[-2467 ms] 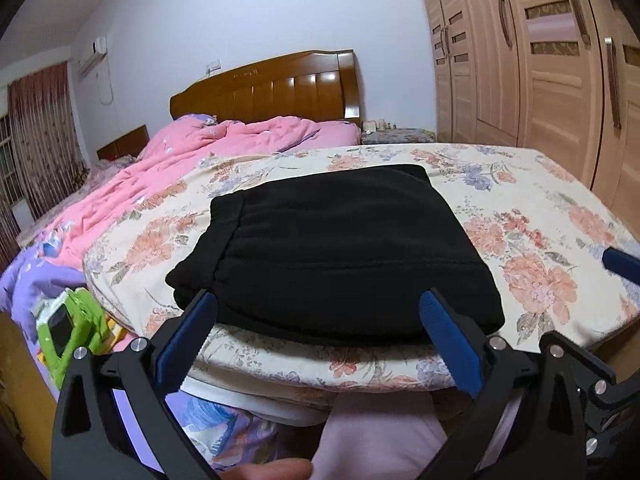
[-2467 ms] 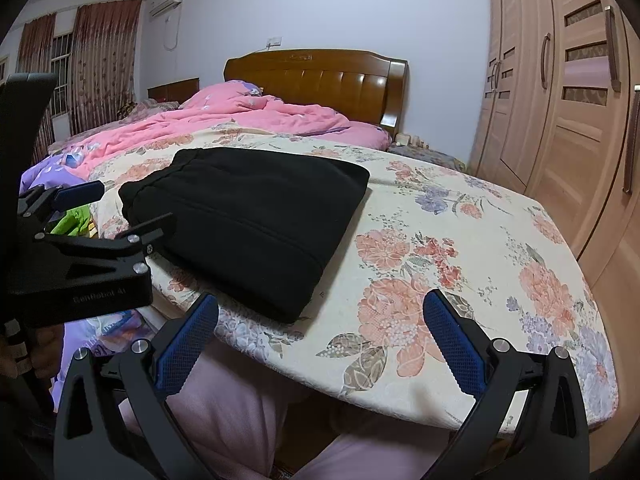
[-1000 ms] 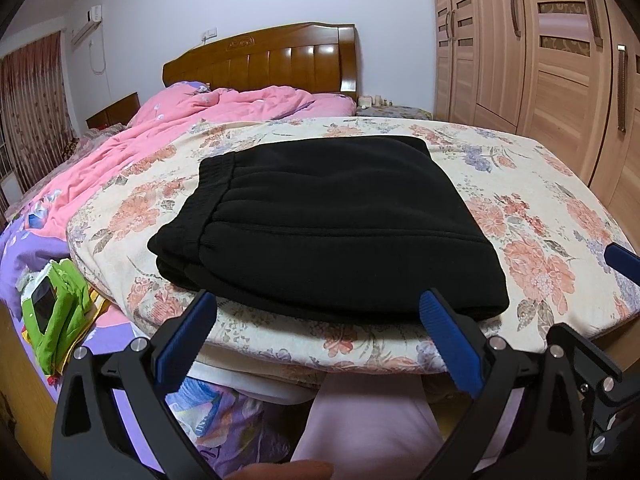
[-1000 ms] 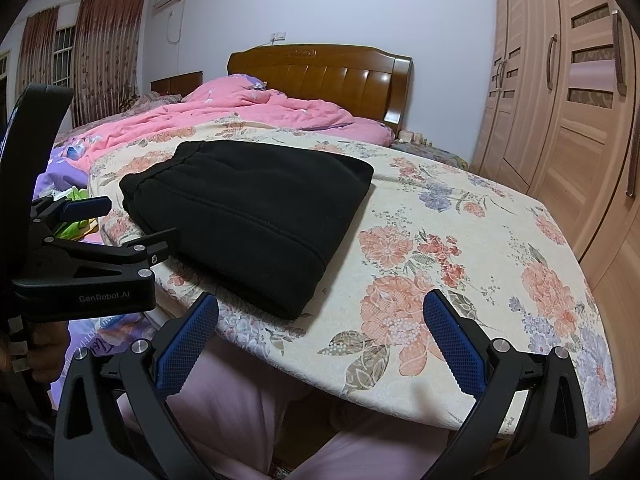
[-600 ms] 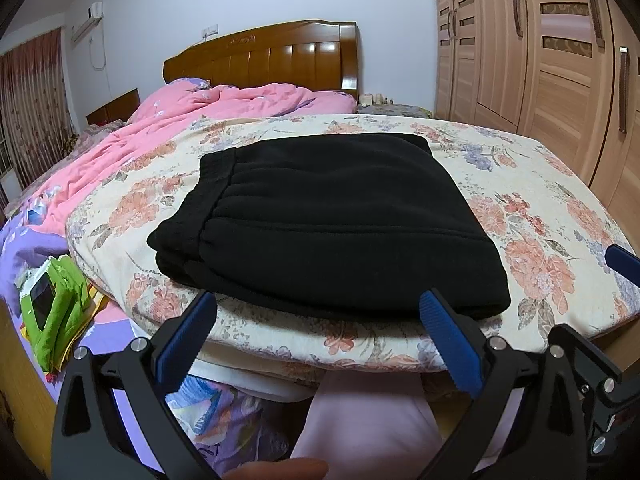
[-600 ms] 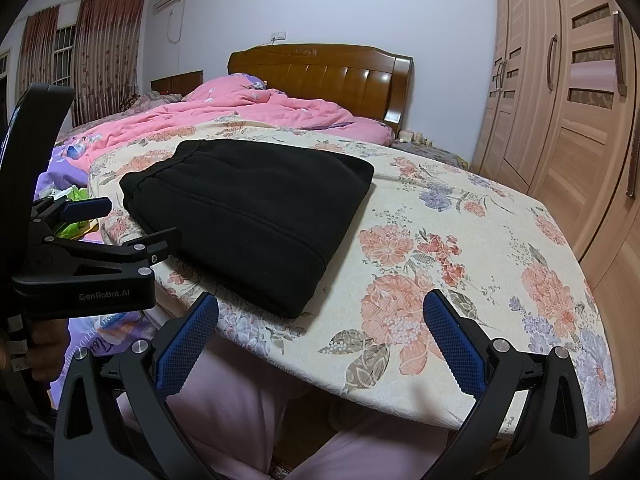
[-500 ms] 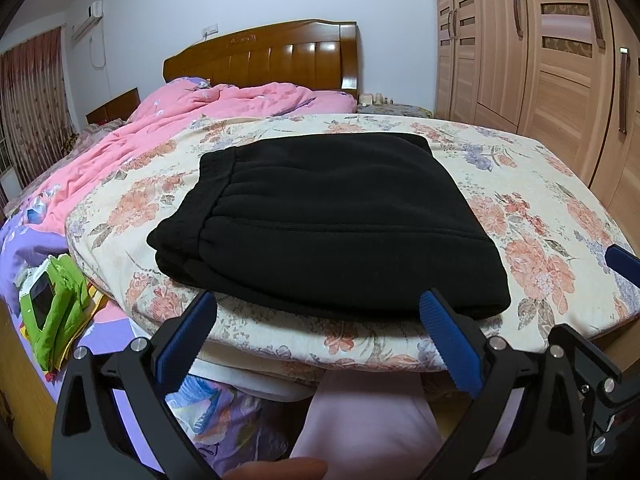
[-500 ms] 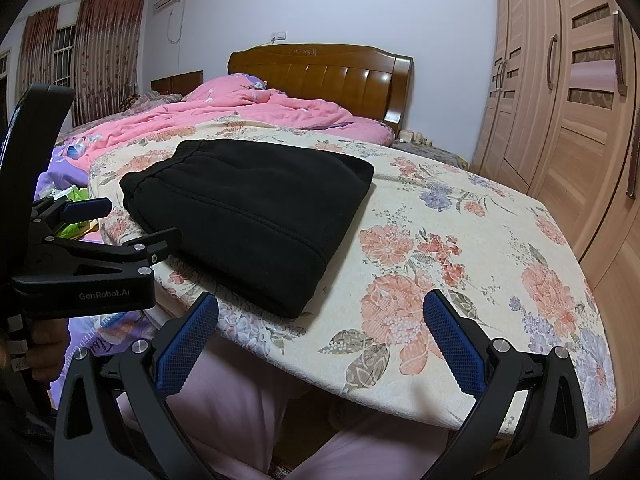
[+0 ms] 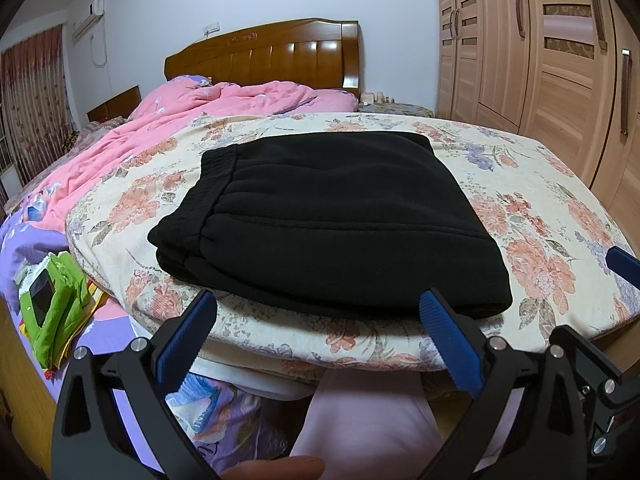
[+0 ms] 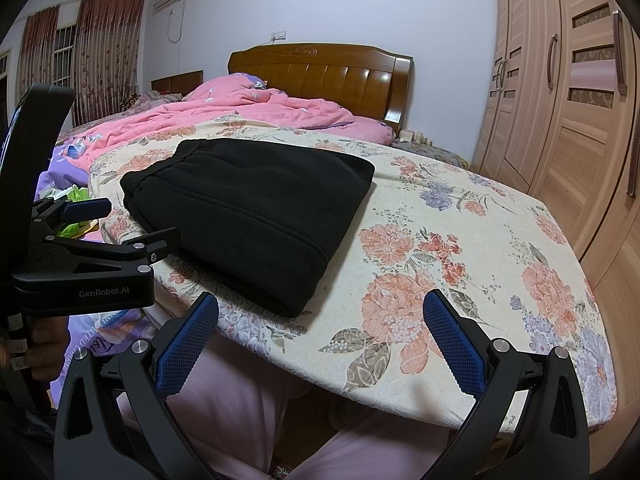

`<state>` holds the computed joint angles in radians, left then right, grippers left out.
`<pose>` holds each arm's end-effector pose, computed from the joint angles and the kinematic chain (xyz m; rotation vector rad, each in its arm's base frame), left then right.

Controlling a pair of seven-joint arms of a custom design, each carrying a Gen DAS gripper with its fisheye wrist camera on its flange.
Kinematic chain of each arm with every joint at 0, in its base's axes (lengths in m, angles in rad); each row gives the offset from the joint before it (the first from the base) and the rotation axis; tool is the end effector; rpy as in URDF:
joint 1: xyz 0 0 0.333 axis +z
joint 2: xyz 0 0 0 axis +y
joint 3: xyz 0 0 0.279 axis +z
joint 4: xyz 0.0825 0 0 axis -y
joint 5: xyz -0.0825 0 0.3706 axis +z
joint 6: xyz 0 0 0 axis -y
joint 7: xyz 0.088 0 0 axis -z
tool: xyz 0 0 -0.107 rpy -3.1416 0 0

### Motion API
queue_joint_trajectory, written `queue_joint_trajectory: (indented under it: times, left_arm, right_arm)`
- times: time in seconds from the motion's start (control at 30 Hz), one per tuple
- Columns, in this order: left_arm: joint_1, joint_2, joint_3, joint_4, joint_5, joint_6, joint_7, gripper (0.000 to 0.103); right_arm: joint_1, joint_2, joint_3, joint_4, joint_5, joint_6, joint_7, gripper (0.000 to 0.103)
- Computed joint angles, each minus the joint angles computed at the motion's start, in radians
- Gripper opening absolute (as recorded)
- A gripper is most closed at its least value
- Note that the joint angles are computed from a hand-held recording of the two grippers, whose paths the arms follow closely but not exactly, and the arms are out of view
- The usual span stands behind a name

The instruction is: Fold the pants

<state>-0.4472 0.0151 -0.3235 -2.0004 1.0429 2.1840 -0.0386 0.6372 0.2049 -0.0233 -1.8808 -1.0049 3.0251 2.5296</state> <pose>0.4310 -0.3733 0.4518 -1.8467 1.3994 -0.6083 0.4714 0.4107 0.4560 -1.9723 1.0320 -0.6787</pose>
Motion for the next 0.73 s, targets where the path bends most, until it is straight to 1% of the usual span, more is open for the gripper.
queue_joint_trajectory:
  times: [0.33,0.47,0.73]
  left_arm:
    - [-0.002,0.0,0.0,0.0,-0.002,-0.001,-0.002,0.101]
    - [0.003,-0.012,0.001,-0.015,0.005,0.014,-0.024,0.101]
    - [0.014,-0.017,0.003,-0.023,-0.032,0.027,-0.01,0.101]
  right_arm:
    - [0.001,0.0,-0.001,-0.001,0.004,0.0,-0.004,0.099]
    - [0.001,0.0,-0.001,-0.001,0.003,-0.001,-0.002,0.099]
    - [-0.002,0.0,-0.003,-0.01,0.003,0.014,-0.006,0.099]
